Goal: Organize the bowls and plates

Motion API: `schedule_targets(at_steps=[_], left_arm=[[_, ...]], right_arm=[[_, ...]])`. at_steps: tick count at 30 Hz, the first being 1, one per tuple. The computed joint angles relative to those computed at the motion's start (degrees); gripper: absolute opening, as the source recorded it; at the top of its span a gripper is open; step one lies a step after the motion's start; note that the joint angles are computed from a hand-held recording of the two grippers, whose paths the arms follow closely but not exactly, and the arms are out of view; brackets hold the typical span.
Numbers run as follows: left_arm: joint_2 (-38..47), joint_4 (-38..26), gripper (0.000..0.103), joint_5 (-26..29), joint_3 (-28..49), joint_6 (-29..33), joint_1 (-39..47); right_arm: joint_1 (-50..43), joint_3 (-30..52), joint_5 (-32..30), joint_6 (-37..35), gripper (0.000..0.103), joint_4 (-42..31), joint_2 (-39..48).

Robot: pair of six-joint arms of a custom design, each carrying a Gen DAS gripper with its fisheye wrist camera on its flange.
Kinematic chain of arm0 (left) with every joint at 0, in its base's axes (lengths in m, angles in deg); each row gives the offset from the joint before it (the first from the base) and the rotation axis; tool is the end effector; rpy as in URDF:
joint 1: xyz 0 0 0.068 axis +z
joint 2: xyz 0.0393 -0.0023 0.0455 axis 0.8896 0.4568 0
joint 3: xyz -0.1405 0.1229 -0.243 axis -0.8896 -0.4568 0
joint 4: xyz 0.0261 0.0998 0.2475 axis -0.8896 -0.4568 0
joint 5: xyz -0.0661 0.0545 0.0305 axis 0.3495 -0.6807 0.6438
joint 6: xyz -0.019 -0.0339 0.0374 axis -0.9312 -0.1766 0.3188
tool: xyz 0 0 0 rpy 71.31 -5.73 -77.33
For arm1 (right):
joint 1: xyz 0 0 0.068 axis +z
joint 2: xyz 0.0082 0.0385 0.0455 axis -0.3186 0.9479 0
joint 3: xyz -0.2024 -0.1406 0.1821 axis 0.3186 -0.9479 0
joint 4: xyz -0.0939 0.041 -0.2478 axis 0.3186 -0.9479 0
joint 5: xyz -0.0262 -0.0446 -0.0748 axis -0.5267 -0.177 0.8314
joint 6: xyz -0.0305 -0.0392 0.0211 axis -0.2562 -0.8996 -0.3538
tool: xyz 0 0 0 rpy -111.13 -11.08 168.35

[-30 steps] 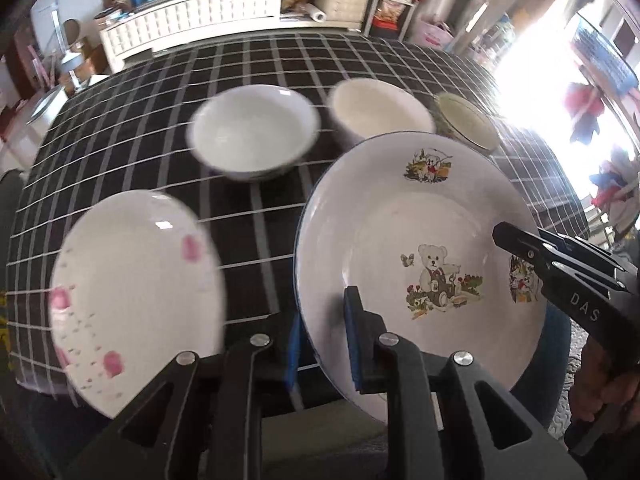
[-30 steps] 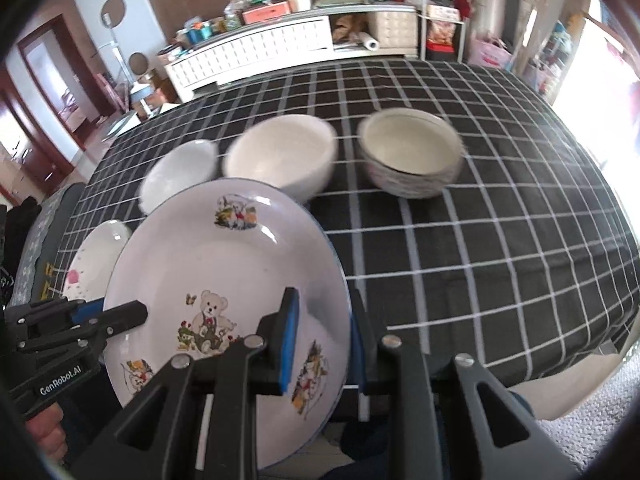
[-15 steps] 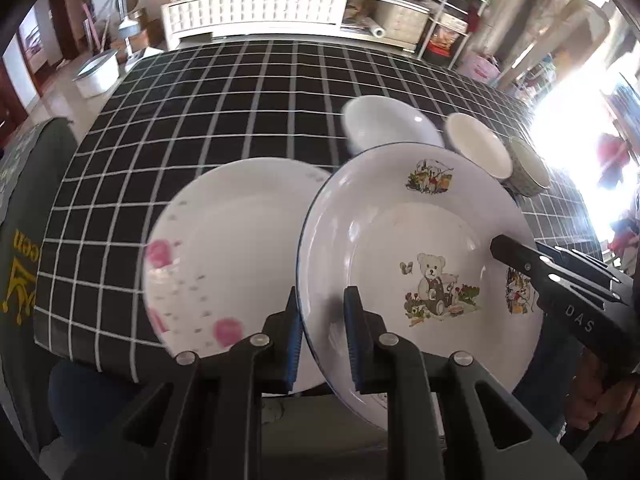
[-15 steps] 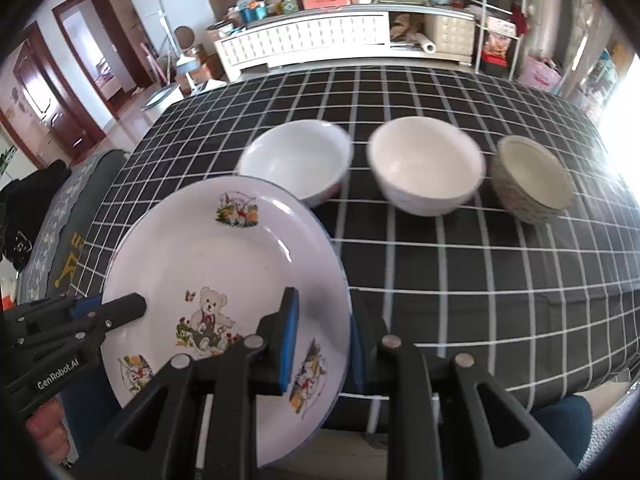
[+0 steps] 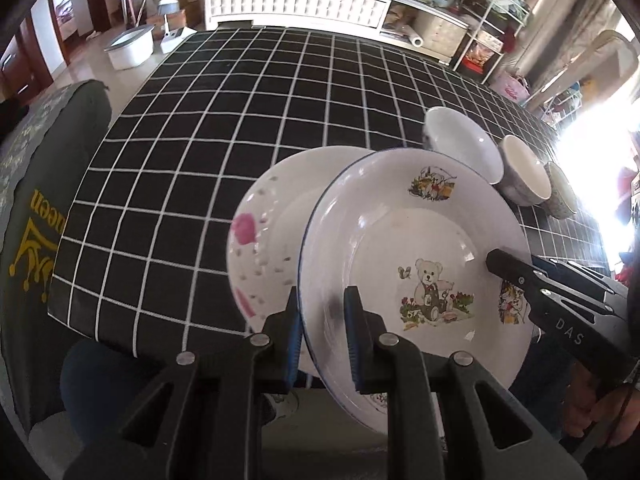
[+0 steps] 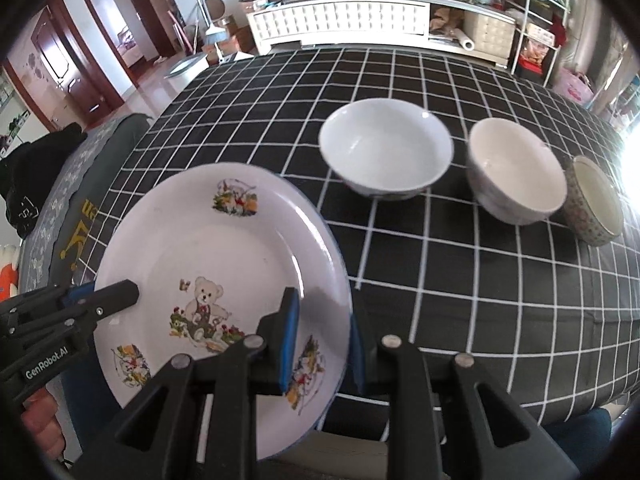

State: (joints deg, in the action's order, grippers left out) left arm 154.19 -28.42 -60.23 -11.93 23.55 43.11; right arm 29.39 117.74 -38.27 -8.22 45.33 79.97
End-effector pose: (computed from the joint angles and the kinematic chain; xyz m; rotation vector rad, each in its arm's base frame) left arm 0.2358 -0.0879 0.0872 0.1826 2.7184 -0.2922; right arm 0.2058 0.2170 0.0387 -0.0553 2.6532 0.2512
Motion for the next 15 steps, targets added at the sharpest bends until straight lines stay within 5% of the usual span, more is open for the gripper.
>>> schedule_targets(at_steps=[15], left_arm=[[3.6, -0.3, 0.017, 1.6, 2.0, 3.2, 5.4]], right_arm=[[0.1, 7.8, -1.3, -1.6, 0.028, -5.4, 4.6]])
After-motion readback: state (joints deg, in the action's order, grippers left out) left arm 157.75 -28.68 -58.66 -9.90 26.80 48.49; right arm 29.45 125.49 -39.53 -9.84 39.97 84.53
